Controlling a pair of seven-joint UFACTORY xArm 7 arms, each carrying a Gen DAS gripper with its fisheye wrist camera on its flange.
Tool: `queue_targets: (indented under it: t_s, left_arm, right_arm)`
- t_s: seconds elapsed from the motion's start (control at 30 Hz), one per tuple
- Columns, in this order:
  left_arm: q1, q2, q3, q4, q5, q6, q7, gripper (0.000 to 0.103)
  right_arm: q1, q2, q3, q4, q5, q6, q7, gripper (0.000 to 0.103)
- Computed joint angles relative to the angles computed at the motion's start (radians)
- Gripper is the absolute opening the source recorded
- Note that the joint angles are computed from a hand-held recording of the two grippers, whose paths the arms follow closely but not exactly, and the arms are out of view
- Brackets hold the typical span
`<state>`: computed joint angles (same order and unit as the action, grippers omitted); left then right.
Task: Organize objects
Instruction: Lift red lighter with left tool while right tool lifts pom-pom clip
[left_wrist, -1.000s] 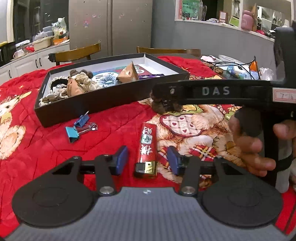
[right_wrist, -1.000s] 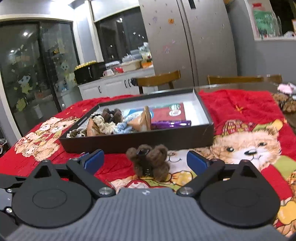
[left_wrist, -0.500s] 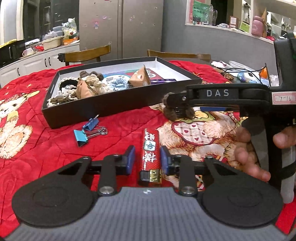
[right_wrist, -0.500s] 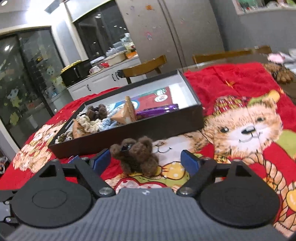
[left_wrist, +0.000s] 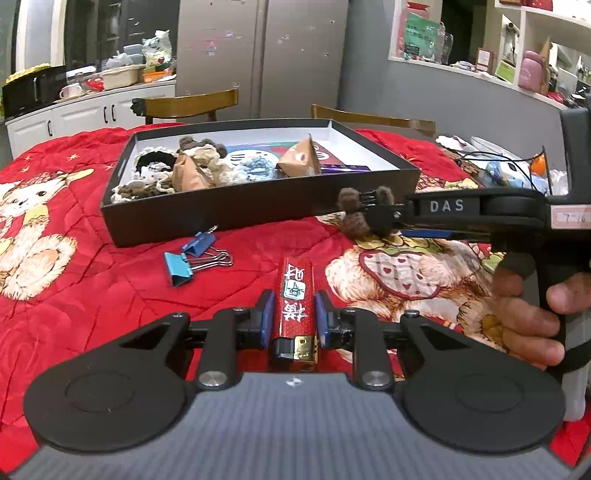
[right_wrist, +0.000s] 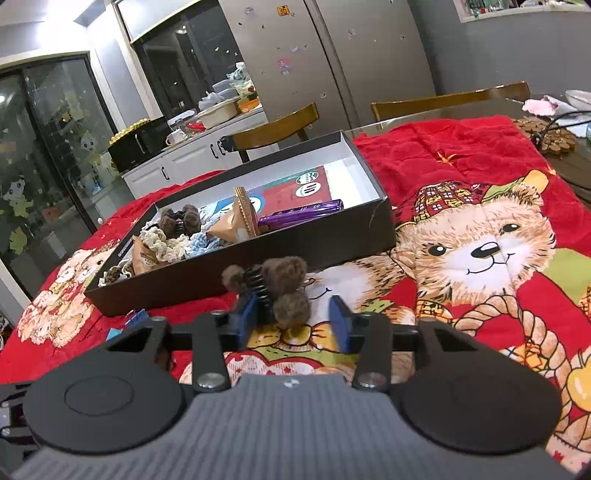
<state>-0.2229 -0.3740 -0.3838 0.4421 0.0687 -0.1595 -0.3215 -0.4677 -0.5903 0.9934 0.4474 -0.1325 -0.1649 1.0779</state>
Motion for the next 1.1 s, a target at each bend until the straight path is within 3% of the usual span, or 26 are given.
queue_targets:
  t_s: [0.1, 0.23, 0.33, 0.37, 0.4, 0.53, 0.67, 0.8, 0.97, 1.1]
  left_arm:
    - [0.002, -0.003, -0.001, -0.003, -0.005, -0.003, -0.007, 0.028]
    - [0.011, -0.008, -0.008, -0.008, -0.008, -0.01, -0.014, 0.028]
    - [0.004, -0.007, -0.001, -0.008, -0.008, -0.011, -0.013, 0.028]
    - [0.003, -0.008, 0.0, -0.008, -0.008, -0.008, -0.013, 0.028]
    - [0.002, -0.009, 0.001, -0.008, -0.008, -0.008, -0.012, 0.028]
    - [0.015, -0.011, -0.012, -0.008, -0.01, -0.003, -0.018, 0.028]
    - [0.006, -0.01, 0.0, -0.009, -0.009, -0.005, -0.021, 0.028]
    - [0.001, -0.009, 0.004, -0.009, -0.009, -0.005, -0.023, 0.028]
    - [0.001, -0.006, 0.004, -0.009, -0.009, -0.007, -0.023, 0.028]
    - [0.004, -0.009, 0.001, -0.013, -0.011, -0.015, -0.024, 0.028]
  right_arm:
    - [0.0, -0.018, 0.008, 0.001, -0.012, 0.009, -0.004, 0.03]
    - [0.003, -0.018, 0.005, -0.001, -0.013, 0.005, -0.003, 0.028]
    - [-0.001, -0.021, 0.01, -0.004, -0.008, -0.004, 0.003, 0.04]
    - [-0.004, -0.024, 0.012, -0.004, -0.006, -0.003, 0.006, 0.054]
    - [-0.005, -0.021, 0.011, -0.006, -0.007, -0.013, 0.004, 0.059]
    - [-0.043, 0.003, 0.039, 0.022, -0.012, -0.018, -0.017, 0.069]
    - [-0.141, 0.031, 0.118, 0.09, -0.034, 0.007, -0.05, 0.075]
    - [-0.166, 0.077, 0.143, 0.139, -0.075, 0.075, -0.068, 0.071]
    - [-0.164, 0.056, 0.138, 0.124, -0.087, 0.069, -0.018, 0.051]
    - [-0.156, 0.045, 0.127, 0.103, -0.079, 0.04, 0.005, 0.048]
